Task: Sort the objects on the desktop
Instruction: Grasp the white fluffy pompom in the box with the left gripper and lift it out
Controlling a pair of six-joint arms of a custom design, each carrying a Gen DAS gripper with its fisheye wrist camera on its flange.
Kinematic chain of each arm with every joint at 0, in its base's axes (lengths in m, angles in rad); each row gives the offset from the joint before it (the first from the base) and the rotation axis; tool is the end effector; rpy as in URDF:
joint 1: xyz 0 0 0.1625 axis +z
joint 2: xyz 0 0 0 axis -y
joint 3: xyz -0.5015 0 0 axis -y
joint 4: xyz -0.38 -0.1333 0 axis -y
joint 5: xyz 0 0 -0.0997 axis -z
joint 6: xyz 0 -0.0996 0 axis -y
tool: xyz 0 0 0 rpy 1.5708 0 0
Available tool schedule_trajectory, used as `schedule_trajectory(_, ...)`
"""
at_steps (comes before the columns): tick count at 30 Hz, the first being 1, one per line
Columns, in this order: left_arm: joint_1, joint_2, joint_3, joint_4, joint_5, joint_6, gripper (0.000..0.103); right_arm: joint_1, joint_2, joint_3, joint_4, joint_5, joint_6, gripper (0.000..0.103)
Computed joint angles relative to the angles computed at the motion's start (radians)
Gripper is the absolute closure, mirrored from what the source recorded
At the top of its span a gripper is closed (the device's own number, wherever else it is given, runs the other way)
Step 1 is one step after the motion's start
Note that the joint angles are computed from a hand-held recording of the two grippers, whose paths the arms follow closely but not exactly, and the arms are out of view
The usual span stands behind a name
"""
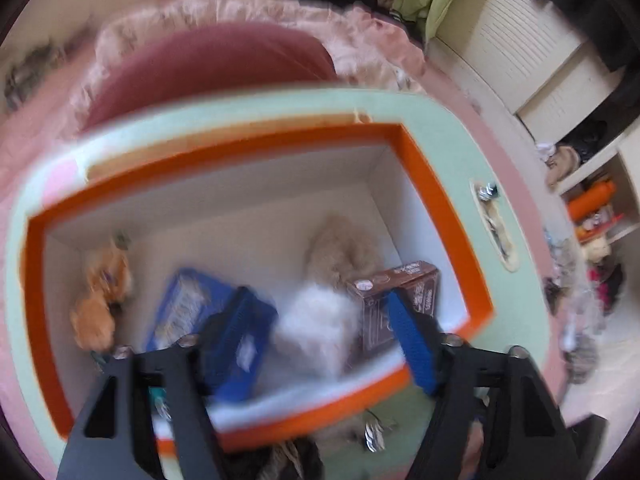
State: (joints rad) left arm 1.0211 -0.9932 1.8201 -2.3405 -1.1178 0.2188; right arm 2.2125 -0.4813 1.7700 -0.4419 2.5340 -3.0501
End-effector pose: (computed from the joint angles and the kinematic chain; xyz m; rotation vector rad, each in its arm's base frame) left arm -0.1760 -0.6258 0.2079 1.0231 2.4830 -0.0262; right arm 0.3485 -0.3803 -0.0790 0.1793 -2.2447 1.1948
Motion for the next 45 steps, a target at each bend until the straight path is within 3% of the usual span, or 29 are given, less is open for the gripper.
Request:
schedule_trajectory(1,-0.002,0.002,-0.001,0.001,0.013,0.011,0.079,-0.001,0.0,0.001,-0.001,0.001,-0.001,0.013)
schedule_trajectory(2,0.004,0.005,-0.013,0.043,0.005,0.004,0.084,-0.002,-0.001,0.003,-0.005,-0.001,-0.003,0.013)
schedule_trajectory(7,0.024,-0.03,-0.015,0.027,-0.066,0.063,0.086,-0.007,-0.005,0.008,-0.012,-0.007,-0.008,0.013)
schedule_trajectory(8,0.026,-0.046,-0.024,0.017,-0.096,0.071,0.089,-0.008,-0.004,0.007,-0.011,-0.005,-0.009,0.013)
schedule_trajectory(9,0.027,-0.06,-0.025,0.004,-0.114,0.075,0.103,-0.009,-0.005,0.008,-0.012,-0.006,-0.011,0.013)
schedule_trajectory(14,0.034,-0.168,-0.015,-0.046,-0.254,0.128,0.103,-0.012,-0.009,0.016,-0.025,-0.012,-0.017,0.013)
schedule_trajectory(17,0.032,-0.201,0.023,-0.089,-0.277,0.153,0.102,-0.013,-0.011,0.018,-0.027,-0.014,-0.017,0.013)
schedule_trajectory(19,0.026,-0.19,0.025,-0.052,-0.227,0.129,0.087,-0.013,-0.011,0.019,-0.028,-0.016,-0.015,0.013)
schedule_trajectory(20,0.024,-0.17,0.005,0.002,-0.202,0.111,0.06,-0.011,-0.01,0.018,-0.027,-0.016,-0.014,0.012)
schedule_trajectory(21,0.023,-0.146,-0.02,0.058,-0.186,0.082,0.042,-0.011,-0.009,0.017,-0.026,-0.015,-0.015,0.012)
schedule_trajectory(25,0.023,-0.032,-0.11,0.23,-0.118,-0.025,0.042,-0.009,-0.008,0.019,-0.027,-0.015,-0.014,0.012)
schedule_trajectory(26,0.018,-0.001,-0.127,0.249,-0.079,-0.032,0.048,-0.009,-0.008,0.021,-0.03,-0.016,-0.014,0.012)
schedule_trajectory(27,0.015,0.009,-0.129,0.262,-0.057,-0.037,0.063,-0.009,-0.009,0.022,-0.033,-0.018,-0.015,0.012)
schedule_trajectory(29,0.013,0.043,-0.154,0.299,-0.012,-0.038,0.079,-0.01,-0.01,0.022,-0.032,-0.017,-0.014,0.012)
schedule_trajectory(30,0.012,0.058,-0.164,0.329,0.018,-0.06,0.081,-0.011,-0.01,0.022,-0.031,-0.016,-0.014,0.012)
schedule_trajectory(32,0.021,0.062,-0.171,0.319,-0.002,-0.052,0.082,-0.012,-0.008,0.02,-0.028,-0.016,-0.013,0.012)
schedule_trajectory(35,0.025,0.051,-0.167,0.289,-0.012,-0.03,0.094,-0.013,-0.009,0.022,-0.031,-0.018,-0.016,0.012)
schedule_trajectory(45,0.035,-0.148,-0.103,0.16,-0.273,0.113,0.096,-0.012,-0.011,0.026,-0.039,-0.019,-0.018,0.012)
